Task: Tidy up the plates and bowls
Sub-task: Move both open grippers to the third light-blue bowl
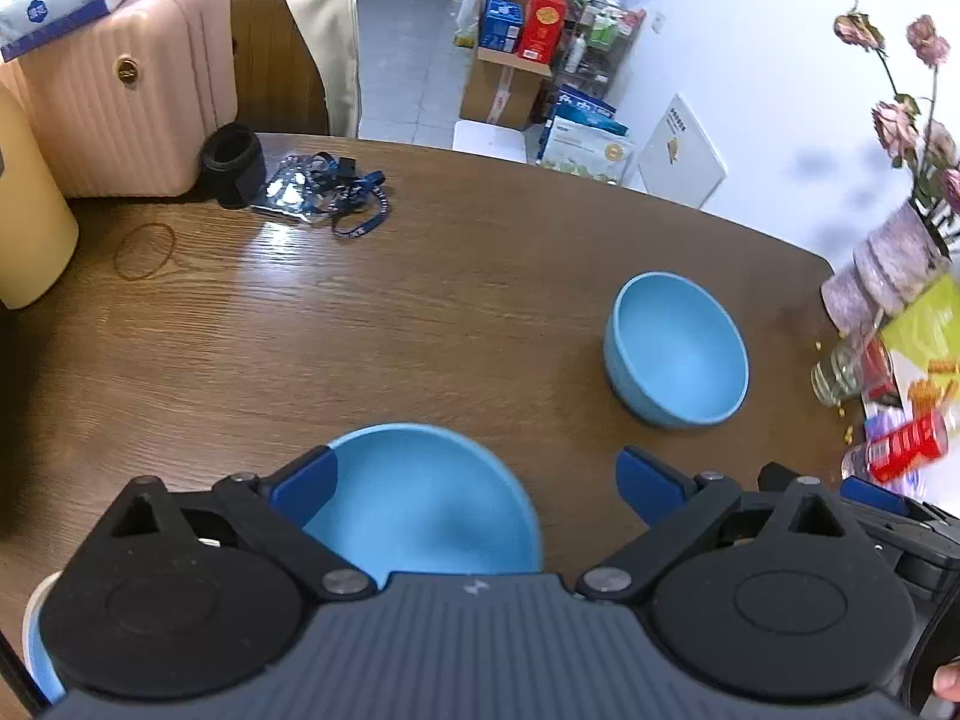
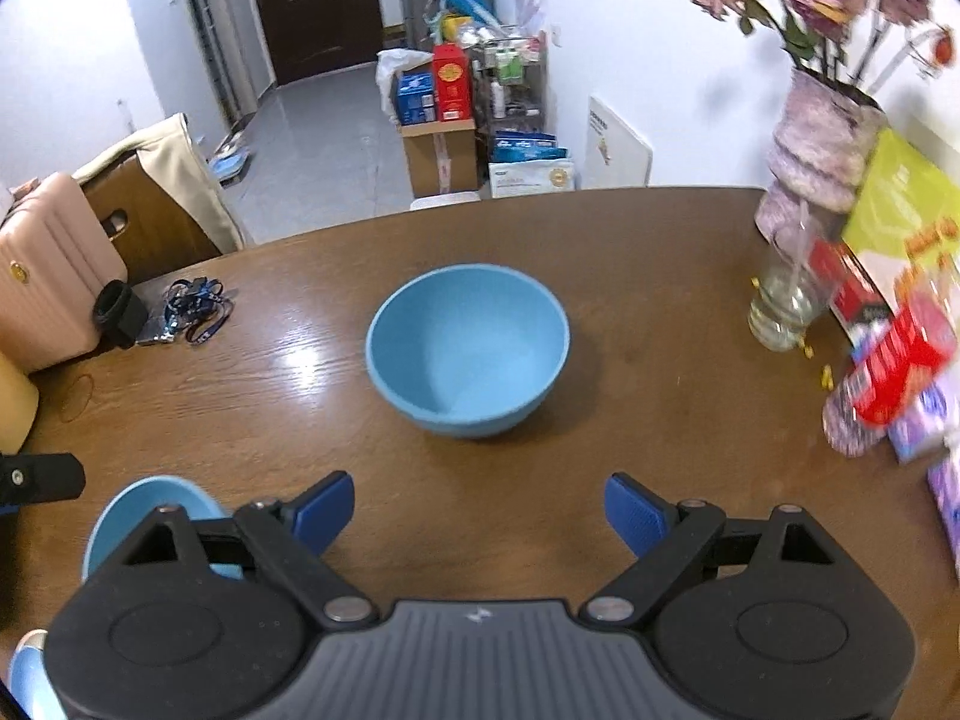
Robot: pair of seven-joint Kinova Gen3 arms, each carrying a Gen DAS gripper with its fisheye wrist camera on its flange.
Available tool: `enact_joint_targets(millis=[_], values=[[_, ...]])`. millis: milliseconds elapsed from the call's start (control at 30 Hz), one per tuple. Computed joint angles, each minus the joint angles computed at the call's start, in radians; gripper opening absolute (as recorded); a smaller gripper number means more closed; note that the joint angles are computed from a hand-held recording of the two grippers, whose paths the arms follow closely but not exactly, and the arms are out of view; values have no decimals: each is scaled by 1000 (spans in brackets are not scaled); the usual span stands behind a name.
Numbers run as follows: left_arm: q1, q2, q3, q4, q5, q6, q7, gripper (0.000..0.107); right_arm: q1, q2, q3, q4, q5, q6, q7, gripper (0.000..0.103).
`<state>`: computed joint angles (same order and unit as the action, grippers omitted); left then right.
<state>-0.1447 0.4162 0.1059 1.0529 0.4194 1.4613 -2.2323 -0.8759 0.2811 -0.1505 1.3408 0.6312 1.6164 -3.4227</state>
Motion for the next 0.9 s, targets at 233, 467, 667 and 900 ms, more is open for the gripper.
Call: enact_joint_targets(millis=[233, 467, 667, 900], values=[[127, -35, -4, 71, -56, -105, 187, 103, 139, -106, -3, 142, -27, -147, 156, 90], [243, -28, 3, 98, -142, -186, 358, 103, 269, -163, -1, 251, -64, -289, 273, 90], [329, 3, 7, 109, -217, -243, 489, 103, 360, -172, 13, 322, -94, -403, 351, 90], [393, 52, 8, 111, -278, -277, 601, 103, 419, -138, 37, 357, -119, -494, 445, 89]])
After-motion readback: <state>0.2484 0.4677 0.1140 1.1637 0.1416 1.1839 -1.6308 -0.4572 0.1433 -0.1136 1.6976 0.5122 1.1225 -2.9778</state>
